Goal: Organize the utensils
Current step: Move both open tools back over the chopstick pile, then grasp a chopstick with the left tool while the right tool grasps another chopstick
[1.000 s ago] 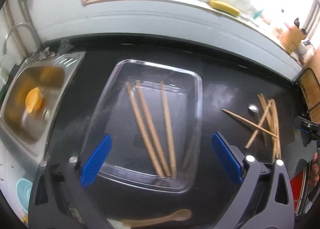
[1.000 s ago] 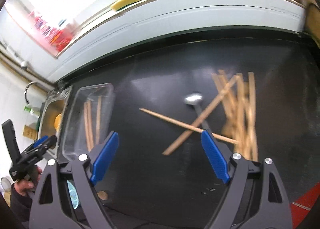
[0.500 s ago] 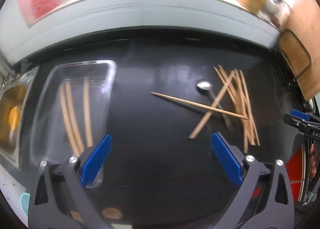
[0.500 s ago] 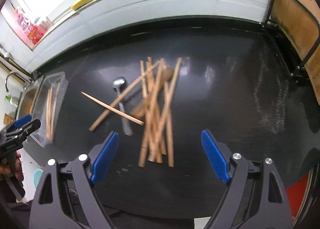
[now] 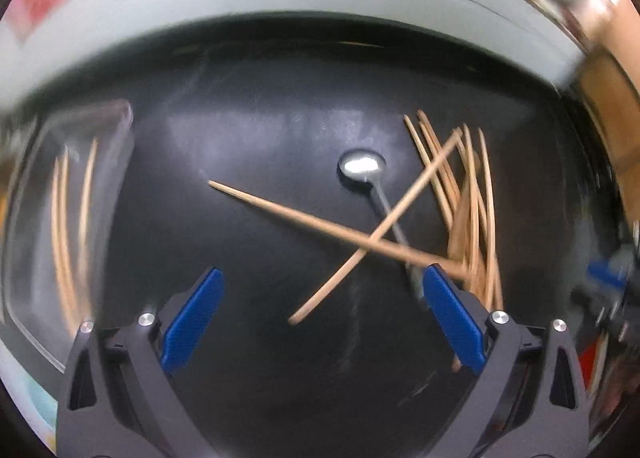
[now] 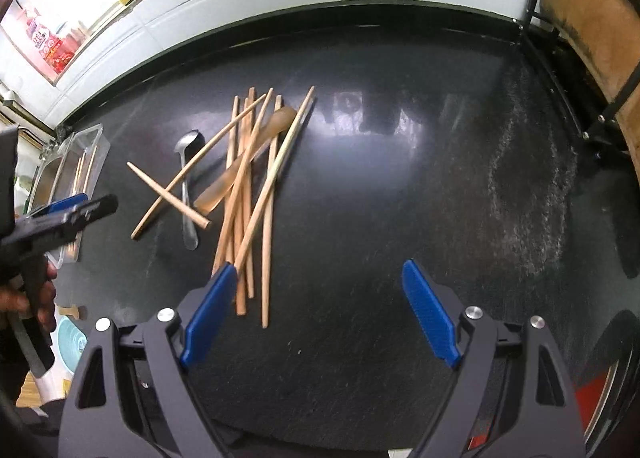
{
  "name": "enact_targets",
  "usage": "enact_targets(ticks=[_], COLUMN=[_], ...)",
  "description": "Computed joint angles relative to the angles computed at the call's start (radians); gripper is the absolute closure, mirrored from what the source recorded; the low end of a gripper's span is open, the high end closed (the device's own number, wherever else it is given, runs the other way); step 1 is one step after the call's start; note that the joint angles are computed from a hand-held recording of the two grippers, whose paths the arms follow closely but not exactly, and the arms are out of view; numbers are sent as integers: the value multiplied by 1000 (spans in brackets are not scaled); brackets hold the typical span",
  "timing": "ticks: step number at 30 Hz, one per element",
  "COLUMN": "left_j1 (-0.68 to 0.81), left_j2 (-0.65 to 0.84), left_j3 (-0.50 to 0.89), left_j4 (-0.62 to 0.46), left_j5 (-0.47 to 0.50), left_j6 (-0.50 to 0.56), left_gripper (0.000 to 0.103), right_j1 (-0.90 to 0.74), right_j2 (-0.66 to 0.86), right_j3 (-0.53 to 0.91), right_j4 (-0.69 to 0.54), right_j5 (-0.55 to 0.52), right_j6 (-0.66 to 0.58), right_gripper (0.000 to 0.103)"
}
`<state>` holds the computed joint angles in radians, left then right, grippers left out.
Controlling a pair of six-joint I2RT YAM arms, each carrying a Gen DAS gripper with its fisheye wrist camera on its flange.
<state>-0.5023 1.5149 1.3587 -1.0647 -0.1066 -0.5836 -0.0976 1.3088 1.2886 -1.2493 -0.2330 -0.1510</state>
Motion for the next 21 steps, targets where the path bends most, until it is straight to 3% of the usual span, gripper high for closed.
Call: enact_targets(ticks=[6,11,14,18,20,21], left_j1=[20,41,28,1,-20,-30], left_j2=[181,263,281,334,369,391], left_j3=[87,96,101,150,195,223], left_j4=[27,26,41,5,-21,-31], left_j5=[2,49,9,-49,-92,-112], left_j6=[-227,-336,-346,-359,-355,-342], left_gripper=[6,6,6,10,23,28], right_j1=[81,148,191,250,267,270], right_j2=[135,221,241,245,244,243], right_j3=[11,7,-3,-27,-30,-31], right_j4=[145,220,248,284,289,287], right_j5=[34,43,75,134,133,130], right_j6=[85,180,212,235,237,241], right_gripper=[22,28,32,63,77,89])
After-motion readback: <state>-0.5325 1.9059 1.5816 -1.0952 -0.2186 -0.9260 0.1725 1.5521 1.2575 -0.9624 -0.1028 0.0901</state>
